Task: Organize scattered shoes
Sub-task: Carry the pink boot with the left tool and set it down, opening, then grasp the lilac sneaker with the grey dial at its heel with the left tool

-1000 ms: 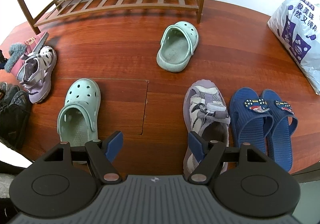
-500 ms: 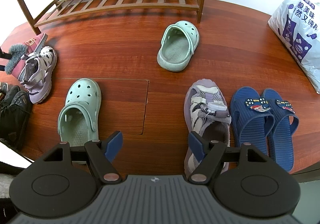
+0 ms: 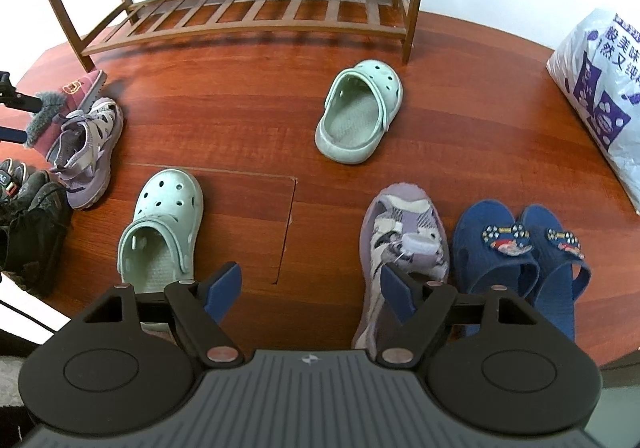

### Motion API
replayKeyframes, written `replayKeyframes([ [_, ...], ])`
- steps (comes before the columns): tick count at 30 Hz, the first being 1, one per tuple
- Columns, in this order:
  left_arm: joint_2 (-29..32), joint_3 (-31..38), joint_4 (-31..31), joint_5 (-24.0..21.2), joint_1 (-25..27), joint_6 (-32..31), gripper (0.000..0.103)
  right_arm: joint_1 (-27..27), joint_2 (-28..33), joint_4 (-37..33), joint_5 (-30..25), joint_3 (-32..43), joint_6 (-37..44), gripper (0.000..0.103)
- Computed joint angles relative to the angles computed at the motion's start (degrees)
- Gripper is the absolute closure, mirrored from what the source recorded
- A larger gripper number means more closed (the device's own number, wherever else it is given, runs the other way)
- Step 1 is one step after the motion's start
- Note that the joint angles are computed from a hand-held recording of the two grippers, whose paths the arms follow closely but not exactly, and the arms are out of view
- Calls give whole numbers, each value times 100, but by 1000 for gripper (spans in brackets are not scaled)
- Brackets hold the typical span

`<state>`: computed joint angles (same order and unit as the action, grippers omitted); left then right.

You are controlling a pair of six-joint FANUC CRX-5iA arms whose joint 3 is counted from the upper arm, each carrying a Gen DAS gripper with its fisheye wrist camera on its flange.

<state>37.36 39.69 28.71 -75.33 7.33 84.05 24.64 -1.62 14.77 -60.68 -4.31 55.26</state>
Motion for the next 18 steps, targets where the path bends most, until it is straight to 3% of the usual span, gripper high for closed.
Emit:
replayKeyframes([
  [7, 204, 289, -298, -106, -293, 416, 17, -239, -26, -160, 94, 21, 262, 21],
  [18, 1001, 1633, -1420, -801, -654, 1013, 16, -467, -100, -251, 236, -55, 331, 21],
])
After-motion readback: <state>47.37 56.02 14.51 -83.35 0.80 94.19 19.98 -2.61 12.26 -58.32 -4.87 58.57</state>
